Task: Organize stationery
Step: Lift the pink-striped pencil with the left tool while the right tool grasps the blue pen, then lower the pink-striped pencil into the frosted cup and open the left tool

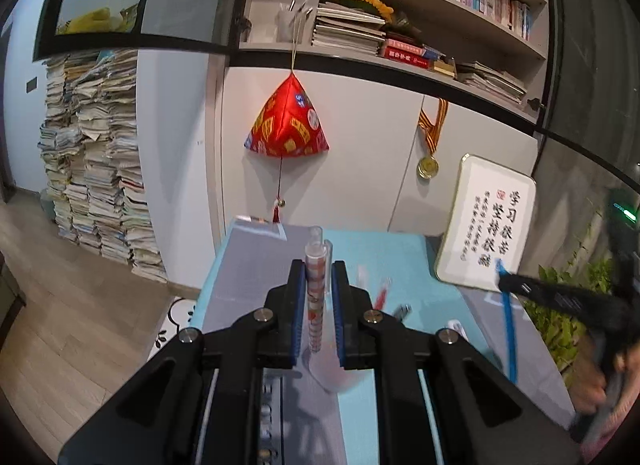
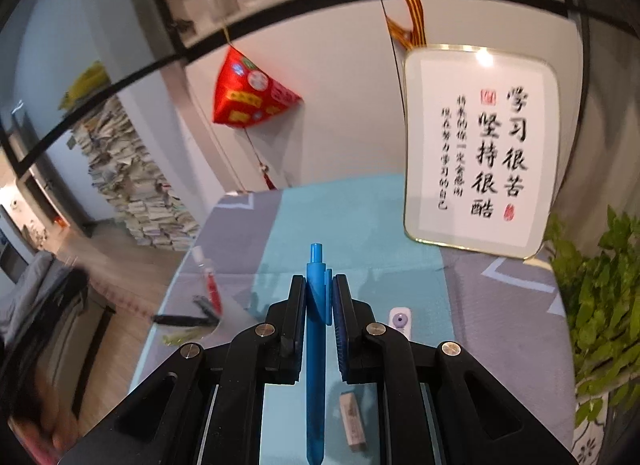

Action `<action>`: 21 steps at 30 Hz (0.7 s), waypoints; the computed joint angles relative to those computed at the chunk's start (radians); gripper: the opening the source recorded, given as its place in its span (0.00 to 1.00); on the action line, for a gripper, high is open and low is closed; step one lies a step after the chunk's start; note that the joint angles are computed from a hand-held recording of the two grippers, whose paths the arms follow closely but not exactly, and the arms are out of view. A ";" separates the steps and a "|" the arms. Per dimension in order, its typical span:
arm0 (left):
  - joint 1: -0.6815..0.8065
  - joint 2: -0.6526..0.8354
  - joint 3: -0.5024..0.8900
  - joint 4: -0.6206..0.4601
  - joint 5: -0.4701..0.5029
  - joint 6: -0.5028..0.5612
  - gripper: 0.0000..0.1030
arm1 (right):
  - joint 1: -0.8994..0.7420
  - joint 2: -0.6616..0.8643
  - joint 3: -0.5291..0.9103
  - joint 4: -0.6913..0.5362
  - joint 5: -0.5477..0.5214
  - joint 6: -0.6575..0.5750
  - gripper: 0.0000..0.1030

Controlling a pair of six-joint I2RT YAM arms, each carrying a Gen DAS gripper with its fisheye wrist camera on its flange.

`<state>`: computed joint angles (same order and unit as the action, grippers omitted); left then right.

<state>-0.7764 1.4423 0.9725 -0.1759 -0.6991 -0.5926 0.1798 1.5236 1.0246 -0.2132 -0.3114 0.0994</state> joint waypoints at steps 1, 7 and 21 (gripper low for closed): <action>0.011 0.010 0.010 0.007 0.010 0.012 0.11 | -0.002 -0.028 -0.025 0.009 -0.001 -0.004 0.14; 0.062 0.071 0.058 0.035 0.048 0.035 0.11 | -0.035 -0.110 -0.081 -0.004 -0.022 -0.026 0.14; 0.033 0.059 0.089 0.028 0.042 0.059 0.11 | -0.058 -0.089 -0.088 -0.006 -0.048 -0.013 0.14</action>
<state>-0.7432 1.5015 1.0613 -0.1480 -0.6568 -0.5336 0.1219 1.4348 0.9365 -0.2192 -0.3596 0.0868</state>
